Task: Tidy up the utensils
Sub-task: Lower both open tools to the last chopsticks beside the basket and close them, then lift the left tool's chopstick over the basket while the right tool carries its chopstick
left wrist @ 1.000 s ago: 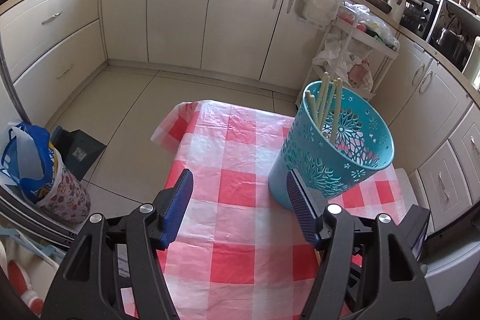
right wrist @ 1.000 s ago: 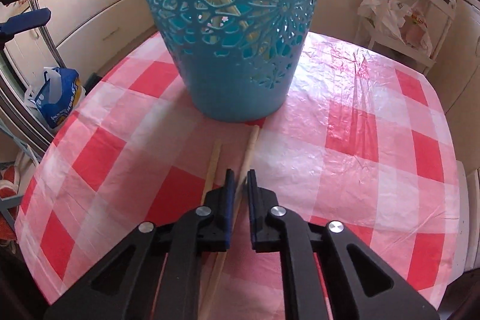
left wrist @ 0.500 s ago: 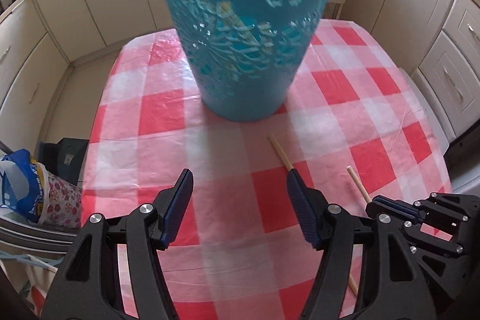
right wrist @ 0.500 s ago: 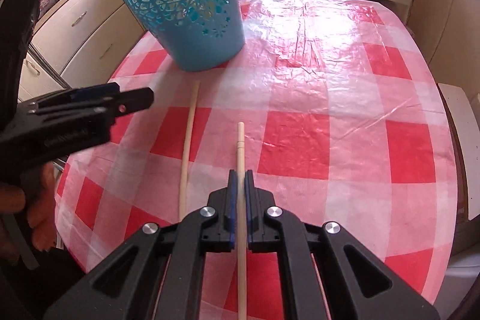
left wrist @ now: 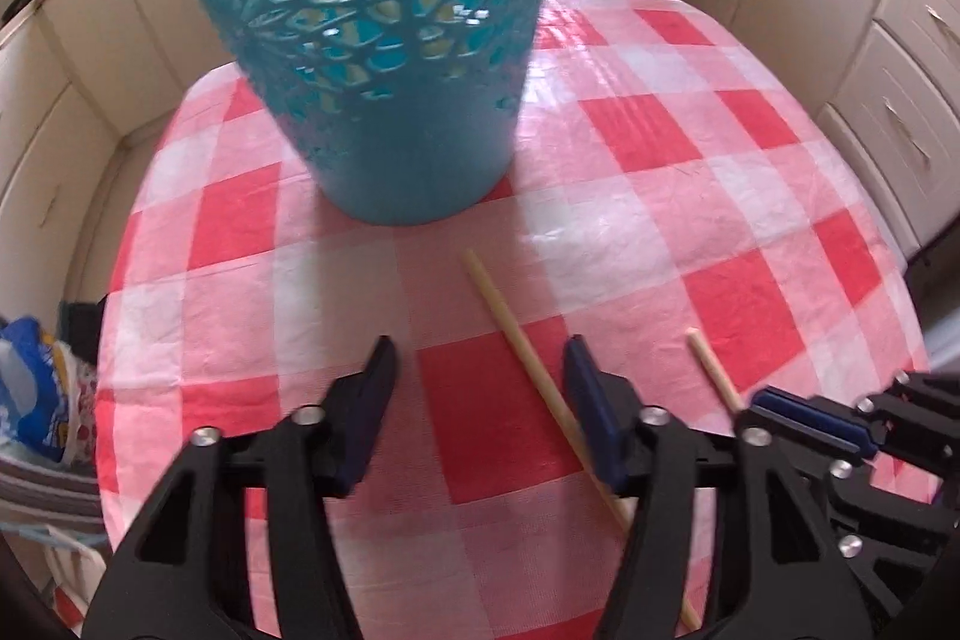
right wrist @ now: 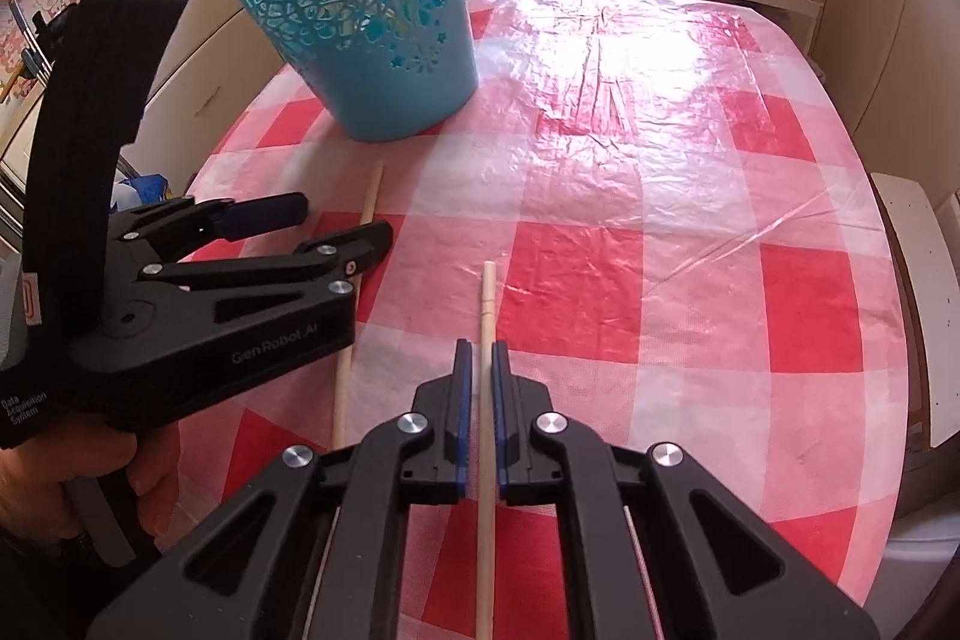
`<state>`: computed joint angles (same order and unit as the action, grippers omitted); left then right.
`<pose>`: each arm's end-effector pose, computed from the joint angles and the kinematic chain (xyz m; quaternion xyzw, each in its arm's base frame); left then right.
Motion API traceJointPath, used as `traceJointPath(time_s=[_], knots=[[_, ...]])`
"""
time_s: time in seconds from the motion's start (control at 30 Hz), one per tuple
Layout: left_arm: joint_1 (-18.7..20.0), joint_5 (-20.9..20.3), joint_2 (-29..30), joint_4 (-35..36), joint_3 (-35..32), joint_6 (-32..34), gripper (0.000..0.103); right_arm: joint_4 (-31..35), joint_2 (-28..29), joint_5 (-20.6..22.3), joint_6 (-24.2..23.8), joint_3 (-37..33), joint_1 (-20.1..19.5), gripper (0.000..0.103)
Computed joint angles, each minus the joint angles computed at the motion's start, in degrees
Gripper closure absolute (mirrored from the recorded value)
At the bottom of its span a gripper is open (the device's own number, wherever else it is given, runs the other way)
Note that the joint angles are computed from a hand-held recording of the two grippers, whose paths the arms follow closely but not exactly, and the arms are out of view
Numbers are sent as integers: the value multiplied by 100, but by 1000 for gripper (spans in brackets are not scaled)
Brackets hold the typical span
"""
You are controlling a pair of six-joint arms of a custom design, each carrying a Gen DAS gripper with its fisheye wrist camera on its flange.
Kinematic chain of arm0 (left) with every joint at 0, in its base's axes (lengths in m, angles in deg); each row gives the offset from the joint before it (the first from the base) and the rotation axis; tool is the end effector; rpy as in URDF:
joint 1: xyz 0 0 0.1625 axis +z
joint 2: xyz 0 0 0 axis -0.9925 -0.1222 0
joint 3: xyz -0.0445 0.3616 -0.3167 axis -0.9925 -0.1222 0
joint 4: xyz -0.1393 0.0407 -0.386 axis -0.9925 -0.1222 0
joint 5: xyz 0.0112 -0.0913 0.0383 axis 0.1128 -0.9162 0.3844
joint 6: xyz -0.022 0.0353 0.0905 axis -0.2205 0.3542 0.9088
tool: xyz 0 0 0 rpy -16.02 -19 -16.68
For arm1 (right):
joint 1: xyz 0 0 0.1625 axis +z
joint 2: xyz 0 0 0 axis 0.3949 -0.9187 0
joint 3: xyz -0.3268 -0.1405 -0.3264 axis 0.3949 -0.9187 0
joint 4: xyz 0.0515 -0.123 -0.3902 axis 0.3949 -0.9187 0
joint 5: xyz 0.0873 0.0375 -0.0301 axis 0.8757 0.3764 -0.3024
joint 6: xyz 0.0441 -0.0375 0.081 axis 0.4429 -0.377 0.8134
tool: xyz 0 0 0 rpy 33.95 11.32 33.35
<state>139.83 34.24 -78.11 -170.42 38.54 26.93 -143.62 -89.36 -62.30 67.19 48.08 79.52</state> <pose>-0.2583 -0.7666 0.1350 0.2287 0.8957 -0.1691 0.3419 0.2381 -0.6777 0.1813 0.1456 -0.9355 0.1917 0.2586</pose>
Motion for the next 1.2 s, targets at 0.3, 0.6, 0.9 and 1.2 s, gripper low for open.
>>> traceJointPath(time_s=[0.3,0.6,0.9,1.2], knots=[[142,-678,-166,1301,-428,525,89,159,-13,141,213,-72,-70,89],[245,-632,-183,1525,-595,7,75,143,12,146,110,-111,-38,80],[212,-489,-127,1112,-472,41,98,31,100,29,-121,-124,15,97],[277,-419,-109,1463,-695,-310,92,66,81,69,-89,-131,-5,97]])
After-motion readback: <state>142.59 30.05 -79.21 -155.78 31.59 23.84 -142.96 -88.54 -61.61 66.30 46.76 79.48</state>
